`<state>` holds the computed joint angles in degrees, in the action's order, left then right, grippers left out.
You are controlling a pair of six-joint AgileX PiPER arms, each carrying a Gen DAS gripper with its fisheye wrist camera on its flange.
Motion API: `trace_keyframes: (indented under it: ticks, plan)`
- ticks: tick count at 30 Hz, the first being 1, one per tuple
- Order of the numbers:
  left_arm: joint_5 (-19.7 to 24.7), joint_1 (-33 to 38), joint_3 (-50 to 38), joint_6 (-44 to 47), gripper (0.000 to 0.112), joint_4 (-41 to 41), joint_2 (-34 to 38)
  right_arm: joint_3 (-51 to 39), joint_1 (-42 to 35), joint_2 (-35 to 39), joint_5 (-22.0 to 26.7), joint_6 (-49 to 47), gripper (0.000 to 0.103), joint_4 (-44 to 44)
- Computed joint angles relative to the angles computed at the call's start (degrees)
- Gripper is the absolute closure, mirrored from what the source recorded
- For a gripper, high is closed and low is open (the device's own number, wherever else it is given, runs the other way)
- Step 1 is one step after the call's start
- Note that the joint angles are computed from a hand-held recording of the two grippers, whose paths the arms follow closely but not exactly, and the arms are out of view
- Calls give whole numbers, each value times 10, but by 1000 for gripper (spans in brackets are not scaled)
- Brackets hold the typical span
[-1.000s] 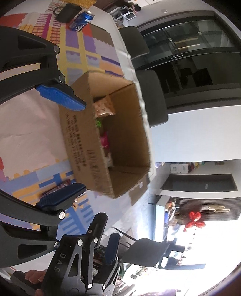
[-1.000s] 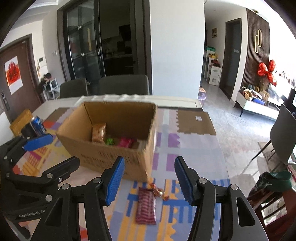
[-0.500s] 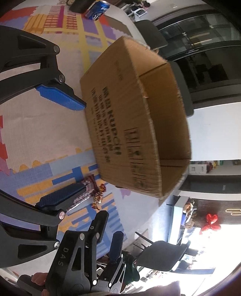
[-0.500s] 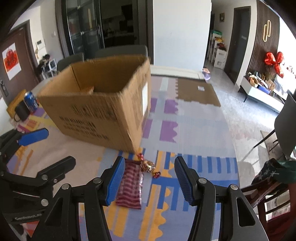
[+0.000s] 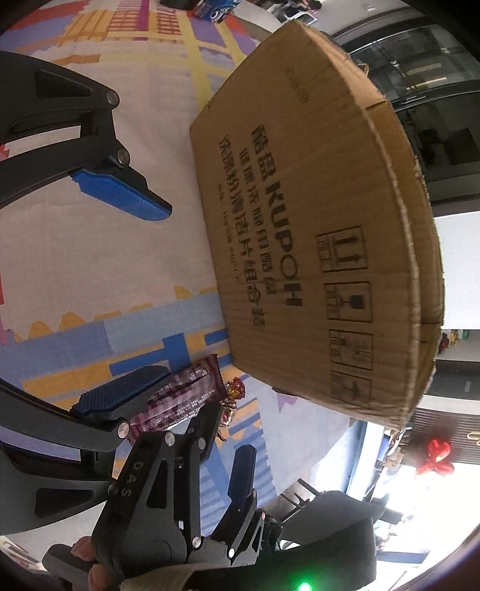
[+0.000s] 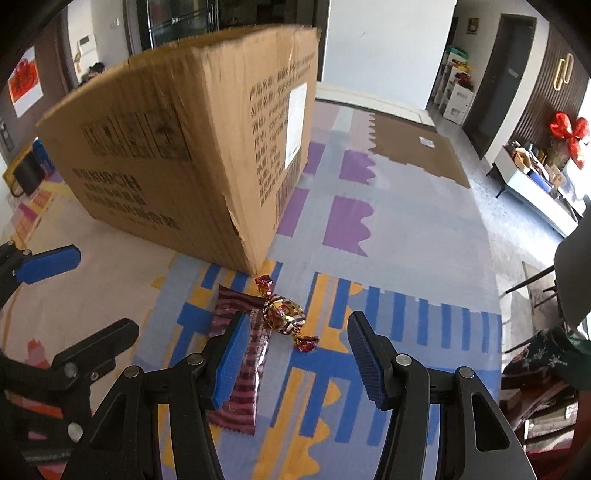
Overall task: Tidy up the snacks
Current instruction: 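Grasp the striped chocolate bar with the left tool while the right tool grasps the gold-wrapped candy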
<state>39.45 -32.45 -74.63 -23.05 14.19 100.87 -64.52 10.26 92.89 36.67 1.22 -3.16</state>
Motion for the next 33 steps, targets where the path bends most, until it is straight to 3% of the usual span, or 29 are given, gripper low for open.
trace_keyframes:
  ticks: [6, 12, 15, 22, 27, 33]
  plan:
    - [4, 5, -7, 1, 31, -6, 11, -8, 0, 22, -7, -1, 50, 5]
    - [6, 13, -16, 14, 32, -20, 19, -8, -16, 33, -16, -30, 64, 49]
    - [5, 19, -18, 26, 32, -29, 20, -2, -22, 30, -20, -55, 76, 78]
    - [-1, 8, -8, 39, 32, -32, 10, 50, -31, -19, -43, -40, 76, 91]
    - [-3, -8, -17, 67, 32, -57, 19, 106, -35, -87, -56, 47, 76, 27]
    - [0, -35, -46, 69, 32, -61, 47, 154, -58, -139, -54, 87, 76, 7]
